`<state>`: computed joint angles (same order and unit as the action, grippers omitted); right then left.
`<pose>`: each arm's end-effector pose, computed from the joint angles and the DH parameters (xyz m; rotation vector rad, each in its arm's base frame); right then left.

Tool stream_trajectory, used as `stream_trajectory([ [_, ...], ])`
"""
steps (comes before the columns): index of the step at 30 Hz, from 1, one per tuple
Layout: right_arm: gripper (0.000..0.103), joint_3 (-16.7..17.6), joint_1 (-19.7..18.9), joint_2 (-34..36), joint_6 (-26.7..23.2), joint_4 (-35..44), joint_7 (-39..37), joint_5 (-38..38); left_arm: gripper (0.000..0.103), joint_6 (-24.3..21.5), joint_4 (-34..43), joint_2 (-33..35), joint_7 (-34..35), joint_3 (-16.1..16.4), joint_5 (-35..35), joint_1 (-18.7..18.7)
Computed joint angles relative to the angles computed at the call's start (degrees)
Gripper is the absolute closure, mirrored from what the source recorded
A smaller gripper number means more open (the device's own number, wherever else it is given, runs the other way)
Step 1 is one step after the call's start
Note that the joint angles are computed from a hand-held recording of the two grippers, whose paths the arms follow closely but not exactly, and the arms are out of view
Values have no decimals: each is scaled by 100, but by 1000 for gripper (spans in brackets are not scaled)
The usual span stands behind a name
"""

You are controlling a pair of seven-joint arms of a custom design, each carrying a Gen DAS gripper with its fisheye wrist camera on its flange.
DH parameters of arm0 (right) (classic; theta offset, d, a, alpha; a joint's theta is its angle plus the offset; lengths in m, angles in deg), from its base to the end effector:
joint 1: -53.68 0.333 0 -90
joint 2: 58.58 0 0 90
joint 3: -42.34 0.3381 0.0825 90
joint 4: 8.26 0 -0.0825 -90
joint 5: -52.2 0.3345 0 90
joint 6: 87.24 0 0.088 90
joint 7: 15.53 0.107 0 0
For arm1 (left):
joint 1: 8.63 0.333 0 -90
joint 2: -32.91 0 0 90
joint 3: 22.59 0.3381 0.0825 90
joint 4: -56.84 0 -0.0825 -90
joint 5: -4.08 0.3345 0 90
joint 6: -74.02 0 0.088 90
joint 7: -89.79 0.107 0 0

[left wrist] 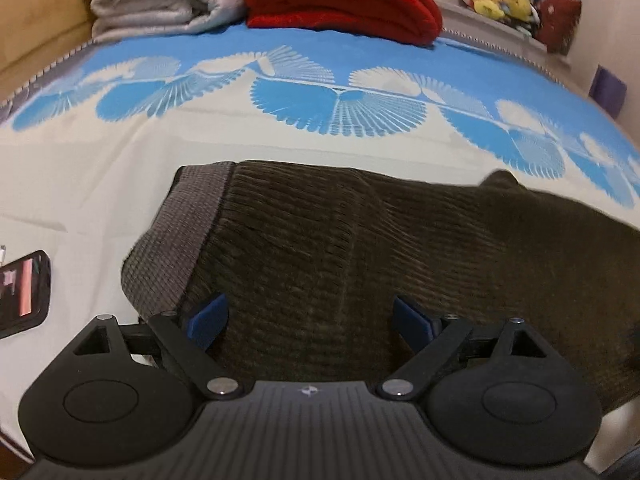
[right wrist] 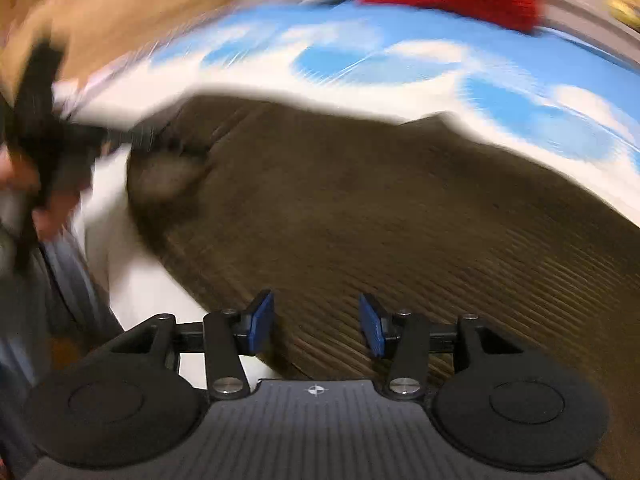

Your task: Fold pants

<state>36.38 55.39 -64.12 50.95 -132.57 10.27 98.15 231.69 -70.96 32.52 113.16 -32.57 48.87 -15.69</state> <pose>0.5007 -0.0347 0.5185 -2.1202 1.2275 -0.2430 0.4875 -0.1796 0.4764 -2.0007 1.6163 -0.6221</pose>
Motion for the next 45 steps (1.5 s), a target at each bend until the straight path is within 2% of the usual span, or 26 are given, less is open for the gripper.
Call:
stream_trajectory([
  [3,48,-355,-380,-142,810,-4,418,379,9,61,-116,-139,-195,-64,-156,-52],
  [5,39,-600,-722,-7,1334,148,1175,622,9,79,-235,-282,-643,-130,-14,-48],
  [7,37,-872,-1112,255,1406,388,2209,1093,9,8,-329,-413,-901,-216,19,-47],
  [9,38,-1111,-1552,602,1417,629,2545,2090,9,-170,-373,-530,-991,-302,-42,-59],
  [11,39,-1204,-1920,976,1563,869,3055,2405,9,-424,-341,-599,-945,-386,-163,-95],
  [13,40,-1237,-2292,1371,1465,1270,3004,2659,9,-695,-230,-594,-905,-463,-204,-134],
  [15,40,-1161,-2604,1835,1286,1856,2621,2764,9,-974,-63,-523,-943,-521,-207,-186],
  [17,40,-1049,-2775,2258,1281,2405,2522,2567,9,-1185,148,-398,-1047,-541,-262,-257],
  [19,40,-903,-2962,2784,1070,3131,2482,2318,9,-1368,380,-247,-1123,-519,-388,-341],
  [25,41,-732,-3220,4398,237,5675,3607,877,9,-2066,1158,317,-1082,-419,-559,-673],
  [27,41,-670,-3364,4671,-28,6169,3662,506,9,-2290,1370,479,-1067,-366,-571,-791],
  [30,41,-501,-3422,5082,-65,6779,3662,82,9,-2448,1559,642,-994,-281,-638,-906],
  [31,41,-561,-3387,5048,-116,6727,3537,61,9,-2499,1611,687,-970,-257,-649,-939],
  [33,41,-369,-3448,5172,-112,6906,3536,-338,9,-2622,1705,768,-987,-216,-597,-1015],
  [35,62,-149,-3529,5085,-20,6741,3201,-447,9,-2678,1768,832,-972,-187,-595,-1065],
  [36,86,-74,-3523,4973,169,6521,2984,-525,9,-2683,1795,868,-933,-177,-633,-1078],
  [37,91,-16,-3522,4911,298,6386,2831,-634,9,-2687,1834,916,-902,-167,-669,-1092],
  [40,96,218,-3618,4740,559,6048,2594,-815,9,-2684,1919,1028,-851,-134,-759,-1143],
  [43,96,651,-3825,4580,1136,5734,2384,-622,9,-2719,2001,1100,-787,-109,-717,-1217],
  [45,96,888,-3947,4508,1298,5675,2255,-492,9,-2723,2034,1124,-774,-92,-730,-1246],
])
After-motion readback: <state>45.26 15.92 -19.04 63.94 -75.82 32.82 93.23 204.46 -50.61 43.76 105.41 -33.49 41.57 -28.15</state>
